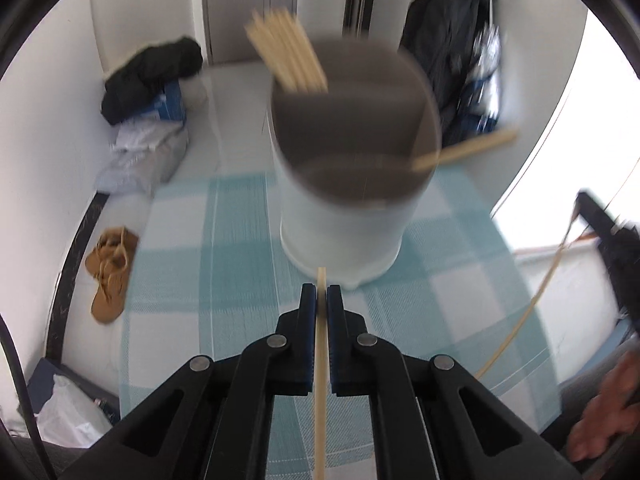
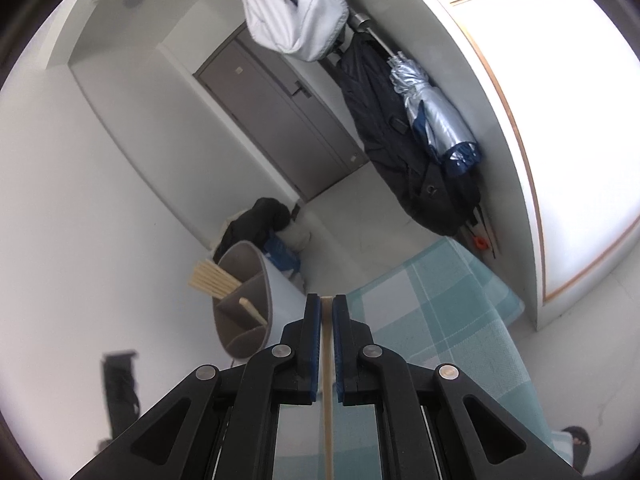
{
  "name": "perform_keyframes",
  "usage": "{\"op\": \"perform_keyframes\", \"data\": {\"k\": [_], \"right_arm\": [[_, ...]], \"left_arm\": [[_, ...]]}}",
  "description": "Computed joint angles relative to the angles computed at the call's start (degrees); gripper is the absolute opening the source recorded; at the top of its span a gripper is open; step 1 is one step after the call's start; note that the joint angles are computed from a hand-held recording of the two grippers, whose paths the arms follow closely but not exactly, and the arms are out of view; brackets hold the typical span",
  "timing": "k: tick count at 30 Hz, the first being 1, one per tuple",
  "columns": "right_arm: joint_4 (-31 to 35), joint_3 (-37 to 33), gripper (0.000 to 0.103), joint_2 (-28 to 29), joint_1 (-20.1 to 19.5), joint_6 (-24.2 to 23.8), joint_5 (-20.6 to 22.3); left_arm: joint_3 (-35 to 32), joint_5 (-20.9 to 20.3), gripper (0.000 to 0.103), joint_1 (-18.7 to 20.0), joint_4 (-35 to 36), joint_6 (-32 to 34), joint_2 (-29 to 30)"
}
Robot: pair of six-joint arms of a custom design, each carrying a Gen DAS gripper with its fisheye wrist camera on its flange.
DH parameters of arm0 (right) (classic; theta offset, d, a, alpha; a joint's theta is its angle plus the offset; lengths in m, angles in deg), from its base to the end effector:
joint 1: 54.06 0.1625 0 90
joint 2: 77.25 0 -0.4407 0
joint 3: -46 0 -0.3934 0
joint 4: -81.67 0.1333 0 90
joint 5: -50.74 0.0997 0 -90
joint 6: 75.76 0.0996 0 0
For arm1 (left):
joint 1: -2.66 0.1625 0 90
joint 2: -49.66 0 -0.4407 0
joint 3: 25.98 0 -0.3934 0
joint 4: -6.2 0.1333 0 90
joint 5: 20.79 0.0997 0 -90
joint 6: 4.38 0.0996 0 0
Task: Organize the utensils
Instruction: 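Lift both held chopsticks upright and carry them over the white holder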
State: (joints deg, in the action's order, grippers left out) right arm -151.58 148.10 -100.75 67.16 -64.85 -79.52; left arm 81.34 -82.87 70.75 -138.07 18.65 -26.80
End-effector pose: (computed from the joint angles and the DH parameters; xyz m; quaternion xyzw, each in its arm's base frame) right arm 0.3665 -0.4716 0.0101 -0.0413 -0.8134 0.5730 0.0909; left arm -0.0448 -0.5935 0.3480 0.3180 0.8968 -0.1946 0.2381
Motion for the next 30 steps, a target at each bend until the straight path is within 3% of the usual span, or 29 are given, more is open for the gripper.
{"op": "perform_keyframes", "data": {"k": [8,18,30], "right_arm": [[1.72,-1.69,0.005,1.18,1.95,-5.9,-1.07],[2.14,-6.17,0.005,4.04,5.26,-18.33,-0.87],[4.02,-8.61,0.005,3.2,7.44,-22.56,-1.45]], "left_arm": [[-0.57,-6.22,0.001,0.03,-4.31,0.54,-1.61],[-1.09,-6.44,0.001,-0.62,-3.06,2.24,-2.74],[-2.82,-8.96,0.001,-2.02,2.97,2.31,-5.29]]}}
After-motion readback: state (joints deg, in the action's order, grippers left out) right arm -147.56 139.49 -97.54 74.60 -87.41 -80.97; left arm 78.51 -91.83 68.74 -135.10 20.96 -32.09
